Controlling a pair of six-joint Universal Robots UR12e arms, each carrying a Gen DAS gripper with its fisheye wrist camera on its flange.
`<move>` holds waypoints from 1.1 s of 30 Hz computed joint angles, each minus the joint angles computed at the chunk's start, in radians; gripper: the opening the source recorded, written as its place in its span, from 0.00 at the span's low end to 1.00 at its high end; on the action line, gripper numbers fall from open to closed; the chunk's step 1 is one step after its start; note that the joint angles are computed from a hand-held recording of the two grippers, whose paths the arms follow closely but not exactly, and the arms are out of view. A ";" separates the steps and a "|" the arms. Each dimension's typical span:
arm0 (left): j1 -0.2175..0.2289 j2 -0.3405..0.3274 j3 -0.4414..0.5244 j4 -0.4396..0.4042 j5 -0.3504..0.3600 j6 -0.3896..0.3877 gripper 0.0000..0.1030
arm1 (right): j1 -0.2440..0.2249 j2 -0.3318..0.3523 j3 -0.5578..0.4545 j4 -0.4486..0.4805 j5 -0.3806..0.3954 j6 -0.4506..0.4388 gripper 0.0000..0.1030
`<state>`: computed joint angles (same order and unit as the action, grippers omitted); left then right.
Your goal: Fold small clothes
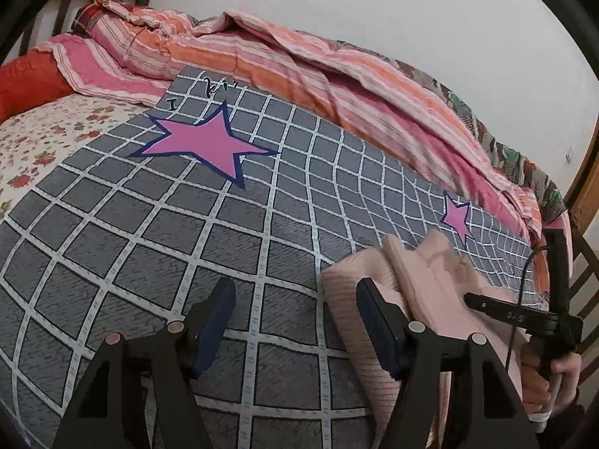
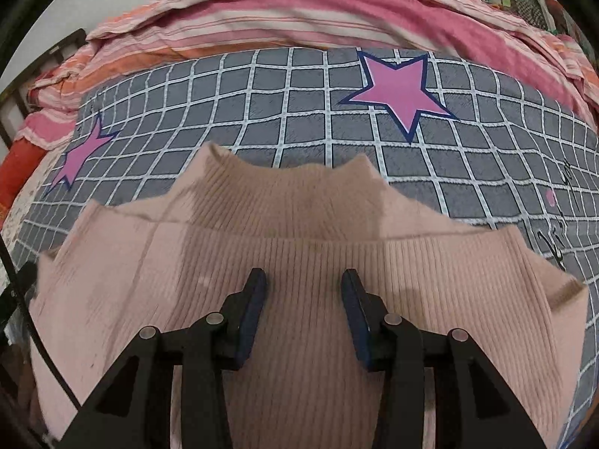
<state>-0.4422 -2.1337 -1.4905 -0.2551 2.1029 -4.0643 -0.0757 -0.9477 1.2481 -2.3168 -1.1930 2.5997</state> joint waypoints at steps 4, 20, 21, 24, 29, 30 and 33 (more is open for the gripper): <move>-0.003 -0.006 0.008 0.019 -0.015 0.020 0.63 | -0.007 -0.012 0.015 -0.010 0.016 -0.004 0.40; -0.017 -0.018 0.022 0.033 -0.017 0.042 0.63 | -0.056 -0.199 0.294 -0.174 0.037 -0.143 0.35; -0.019 -0.015 0.017 0.042 -0.015 0.043 0.63 | -0.061 -0.204 0.305 -0.183 0.044 -0.141 0.35; -0.024 -0.007 -0.003 0.079 -0.007 0.040 0.63 | -0.074 -0.227 0.345 -0.216 0.057 -0.133 0.35; -0.024 0.006 -0.032 0.101 -0.021 0.006 0.63 | -0.097 -0.259 0.402 -0.256 0.091 -0.141 0.35; -0.024 0.007 -0.036 0.106 -0.027 0.003 0.63 | -0.101 -0.265 0.415 -0.265 0.094 -0.146 0.35; -0.030 0.009 -0.048 0.130 -0.043 0.015 0.63 | -0.111 -0.284 0.445 -0.244 0.094 -0.174 0.35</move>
<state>-0.4725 -2.1248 -1.5381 -0.1252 2.0596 -4.0494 -0.1862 -1.2321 1.6929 -2.5607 -1.0989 2.4255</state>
